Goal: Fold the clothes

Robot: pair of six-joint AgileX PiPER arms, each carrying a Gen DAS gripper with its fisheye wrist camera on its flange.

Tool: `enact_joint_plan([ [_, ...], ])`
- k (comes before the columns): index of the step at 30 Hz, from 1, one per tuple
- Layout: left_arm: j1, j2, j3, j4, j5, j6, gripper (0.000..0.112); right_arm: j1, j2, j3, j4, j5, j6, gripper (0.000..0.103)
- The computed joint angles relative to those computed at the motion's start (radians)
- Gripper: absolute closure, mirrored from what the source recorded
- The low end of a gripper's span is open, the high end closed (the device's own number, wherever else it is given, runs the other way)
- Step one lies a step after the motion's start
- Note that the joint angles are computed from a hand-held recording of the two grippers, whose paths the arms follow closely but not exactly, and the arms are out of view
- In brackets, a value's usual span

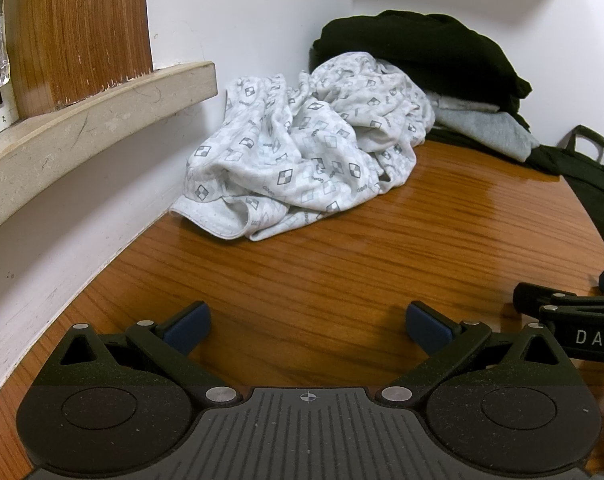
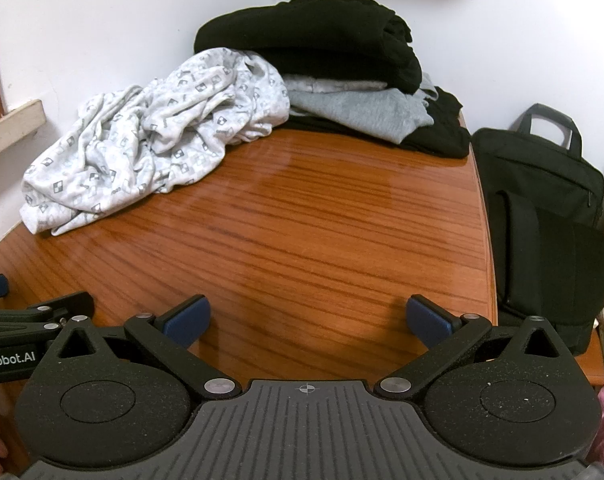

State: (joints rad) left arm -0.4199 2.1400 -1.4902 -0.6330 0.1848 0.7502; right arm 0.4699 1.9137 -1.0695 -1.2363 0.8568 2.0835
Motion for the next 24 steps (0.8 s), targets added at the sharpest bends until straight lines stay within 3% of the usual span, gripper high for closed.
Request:
enact_joint_plan([
  [24, 0.002, 0.002, -0.002, -0.018, 0.003, 0.022, 0.009, -0.001, 0.018, -0.035, 0.011, 0.002, -0.024, 0.0],
])
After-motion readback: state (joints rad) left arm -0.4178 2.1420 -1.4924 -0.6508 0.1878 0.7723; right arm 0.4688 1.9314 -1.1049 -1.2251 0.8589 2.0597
